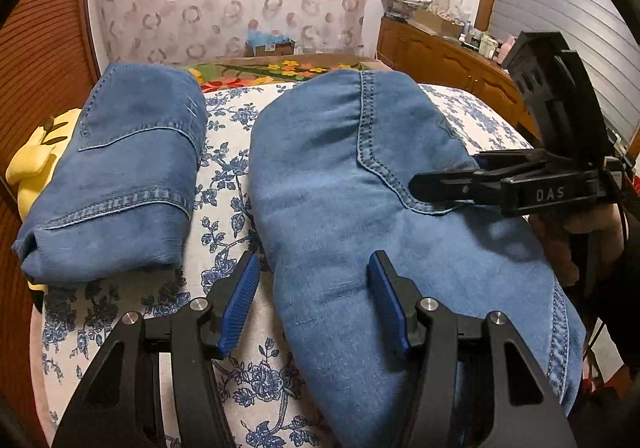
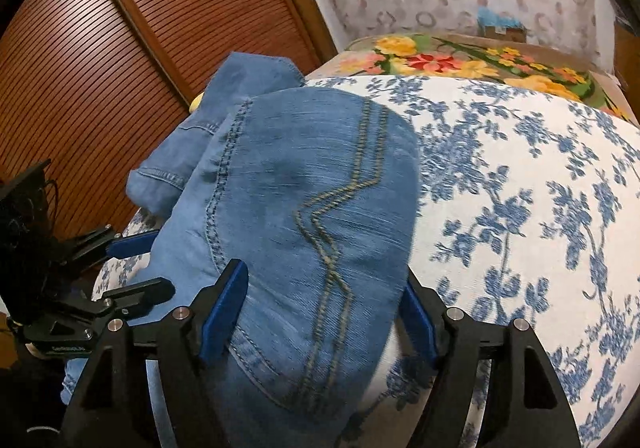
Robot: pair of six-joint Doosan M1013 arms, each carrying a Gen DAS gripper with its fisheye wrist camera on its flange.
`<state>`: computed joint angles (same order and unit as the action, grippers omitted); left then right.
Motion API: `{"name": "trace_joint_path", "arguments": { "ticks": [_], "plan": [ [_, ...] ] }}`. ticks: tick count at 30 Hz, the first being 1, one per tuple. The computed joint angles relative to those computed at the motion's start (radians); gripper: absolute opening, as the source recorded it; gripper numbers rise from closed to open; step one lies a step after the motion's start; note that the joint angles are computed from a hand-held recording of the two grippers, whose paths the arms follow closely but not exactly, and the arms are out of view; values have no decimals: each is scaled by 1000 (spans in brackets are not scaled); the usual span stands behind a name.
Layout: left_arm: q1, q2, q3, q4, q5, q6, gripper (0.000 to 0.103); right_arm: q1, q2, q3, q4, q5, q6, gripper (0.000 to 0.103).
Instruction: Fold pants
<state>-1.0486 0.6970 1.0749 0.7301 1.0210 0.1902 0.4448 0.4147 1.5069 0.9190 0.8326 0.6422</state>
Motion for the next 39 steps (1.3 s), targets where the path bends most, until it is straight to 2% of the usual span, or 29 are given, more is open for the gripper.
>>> {"name": "trace_joint_path", "arguments": {
  "ticks": [2, 4, 6, 9, 14, 19, 24, 30, 33, 35, 37, 39],
  "plan": [
    [0, -1, 2, 3, -1, -4, 58, 1, 15, -19, 9, 25, -4, 63],
    [1, -4, 8, 2, -13, -16, 58, 1, 18, -30, 33, 50, -28, 37],
    [2, -8, 9, 1, -18, -16, 58, -6, 30, -47, 62, 67, -63, 29],
    [-5, -17, 8, 47, -4, -38, 58, 5, 4, -57, 94, 70, -111, 27],
    [-16, -65, 51, 186, 14, -153, 58, 45, -21, -106, 109, 57, -151, 27],
    [-24, -126, 105, 316, 69, -264, 58, 90, -11, -203, 76, 60, -143, 27],
    [-38, -185, 146, 441, 157, -337, 58, 131, 27, -327, 86, 106, -145, 27],
    [-49, -244, 188, 519, 309, -357, 58, 176, 161, -551, 171, 229, -95, 27],
    [-43, -254, 197, 511, 353, -348, 59, 187, 254, -665, 266, 277, -49, 27],
    [-29, -253, 200, 484, 355, -334, 60, 184, 321, -729, 306, 282, 9, 27],
    [-8, -248, 208, 435, 327, -320, 60, 185, 392, -794, 284, 275, 106, 27],
    [25, -239, 220, 366, 270, -305, 60, 194, 466, -874, 141, 256, 231, 27]
  ]
}}
